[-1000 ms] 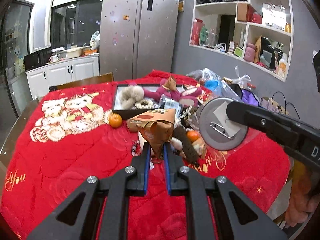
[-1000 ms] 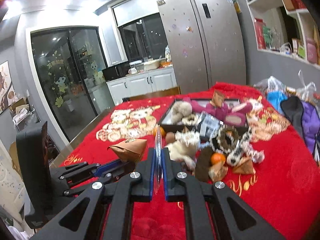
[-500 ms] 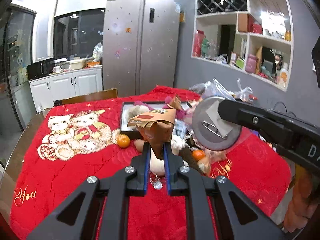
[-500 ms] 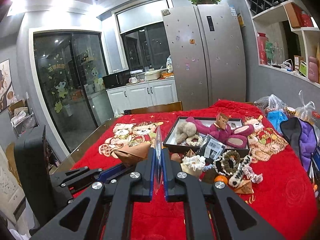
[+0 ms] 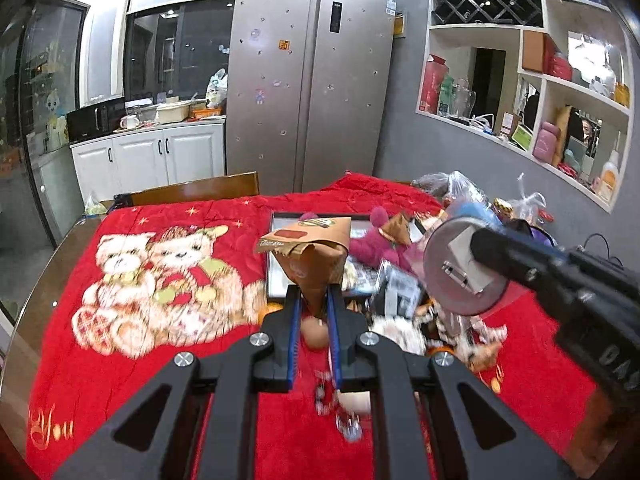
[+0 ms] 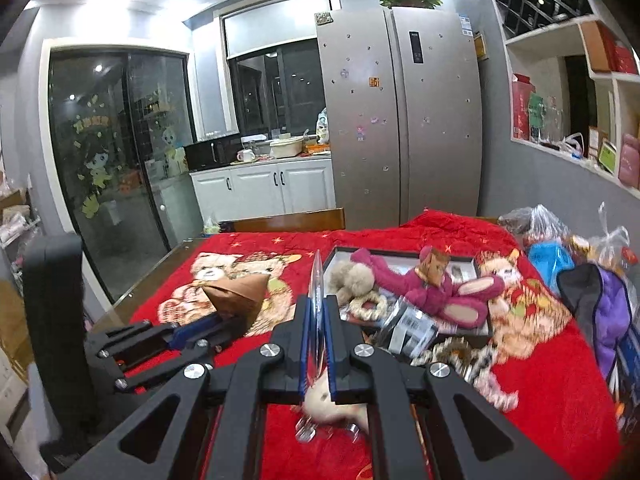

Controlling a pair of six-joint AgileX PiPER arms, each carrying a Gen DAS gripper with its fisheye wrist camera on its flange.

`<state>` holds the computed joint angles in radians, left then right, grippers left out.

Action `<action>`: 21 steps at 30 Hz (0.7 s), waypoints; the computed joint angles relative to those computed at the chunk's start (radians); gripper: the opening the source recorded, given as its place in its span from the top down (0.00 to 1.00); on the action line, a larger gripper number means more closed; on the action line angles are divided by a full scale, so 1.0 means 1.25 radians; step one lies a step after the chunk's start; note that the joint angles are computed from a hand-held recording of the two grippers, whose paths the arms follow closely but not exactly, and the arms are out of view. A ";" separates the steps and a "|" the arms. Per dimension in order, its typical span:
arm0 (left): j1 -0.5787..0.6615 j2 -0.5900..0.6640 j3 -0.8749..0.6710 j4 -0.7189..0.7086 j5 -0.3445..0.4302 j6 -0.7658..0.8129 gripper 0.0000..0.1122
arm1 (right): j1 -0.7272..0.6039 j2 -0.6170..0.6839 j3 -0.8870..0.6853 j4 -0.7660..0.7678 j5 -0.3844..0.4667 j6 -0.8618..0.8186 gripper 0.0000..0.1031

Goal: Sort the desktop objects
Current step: 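Carry the candy and mirror package over the black box and open both grippers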

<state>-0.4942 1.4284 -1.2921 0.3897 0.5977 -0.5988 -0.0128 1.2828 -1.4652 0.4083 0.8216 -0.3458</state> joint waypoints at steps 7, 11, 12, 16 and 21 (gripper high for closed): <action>0.056 0.200 -0.237 -0.084 0.036 0.124 0.88 | 0.029 0.209 -0.221 -0.118 0.030 0.069 0.93; 0.069 0.323 -0.385 -0.107 0.078 0.169 0.88 | 0.038 0.313 -0.335 -0.180 0.038 0.116 0.93; 0.070 0.344 -0.411 -0.110 0.085 0.177 0.88 | 0.039 0.338 -0.365 -0.199 0.044 0.129 0.93; 0.081 0.458 -0.557 -0.161 0.132 0.225 0.88 | 0.030 0.452 -0.510 -0.215 0.098 0.152 0.93; 0.092 0.618 -0.782 -0.195 0.214 0.265 0.88 | 0.013 0.596 -0.715 -0.200 0.184 0.166 0.93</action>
<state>-0.3786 2.2007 -2.2699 0.1456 0.8656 -0.2681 0.0032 2.0281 -2.3595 0.1578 1.0515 -0.1387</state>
